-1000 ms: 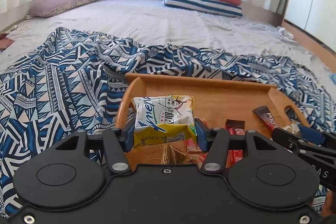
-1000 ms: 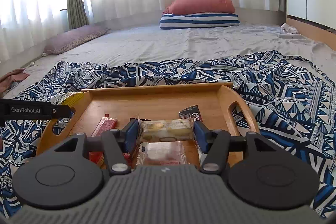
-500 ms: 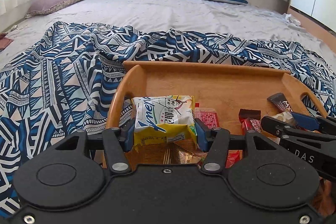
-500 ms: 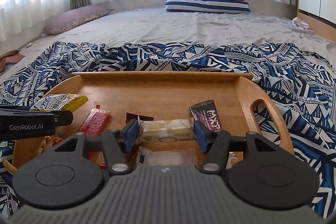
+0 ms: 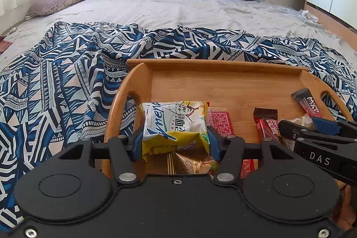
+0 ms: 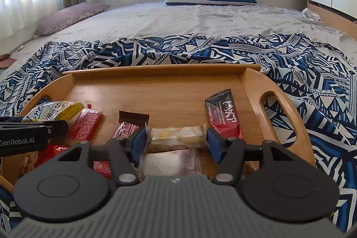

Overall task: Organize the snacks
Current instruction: 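Carry the chip bag and wafer packet onto the wooden tray, then open both tools to release the snacks onto the tray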

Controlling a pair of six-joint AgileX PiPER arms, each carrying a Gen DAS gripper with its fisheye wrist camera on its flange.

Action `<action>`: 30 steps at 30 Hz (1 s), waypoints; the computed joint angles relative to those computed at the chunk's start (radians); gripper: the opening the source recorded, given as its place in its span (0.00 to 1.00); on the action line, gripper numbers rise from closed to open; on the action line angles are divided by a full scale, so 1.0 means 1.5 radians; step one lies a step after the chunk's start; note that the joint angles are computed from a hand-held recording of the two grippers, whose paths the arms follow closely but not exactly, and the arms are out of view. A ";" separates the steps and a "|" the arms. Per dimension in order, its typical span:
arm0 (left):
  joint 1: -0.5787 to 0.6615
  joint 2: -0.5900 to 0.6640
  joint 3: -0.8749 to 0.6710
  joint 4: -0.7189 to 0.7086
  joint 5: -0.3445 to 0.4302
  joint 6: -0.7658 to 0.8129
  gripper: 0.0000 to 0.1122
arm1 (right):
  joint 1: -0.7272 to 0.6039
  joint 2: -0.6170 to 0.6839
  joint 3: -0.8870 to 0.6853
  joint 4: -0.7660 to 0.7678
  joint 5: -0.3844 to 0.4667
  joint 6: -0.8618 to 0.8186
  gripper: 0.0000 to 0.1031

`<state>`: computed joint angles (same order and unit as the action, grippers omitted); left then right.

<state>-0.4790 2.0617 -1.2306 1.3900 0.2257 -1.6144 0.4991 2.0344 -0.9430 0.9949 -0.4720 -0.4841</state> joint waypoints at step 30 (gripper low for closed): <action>-0.007 -0.060 0.061 0.112 0.009 -0.111 0.84 | 0.016 -0.052 0.025 0.067 -0.006 -0.067 0.89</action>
<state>-0.4889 1.9710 -1.1397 1.5577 0.2394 -1.7805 0.5233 1.9567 -0.9059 1.0952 -0.4808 -0.5849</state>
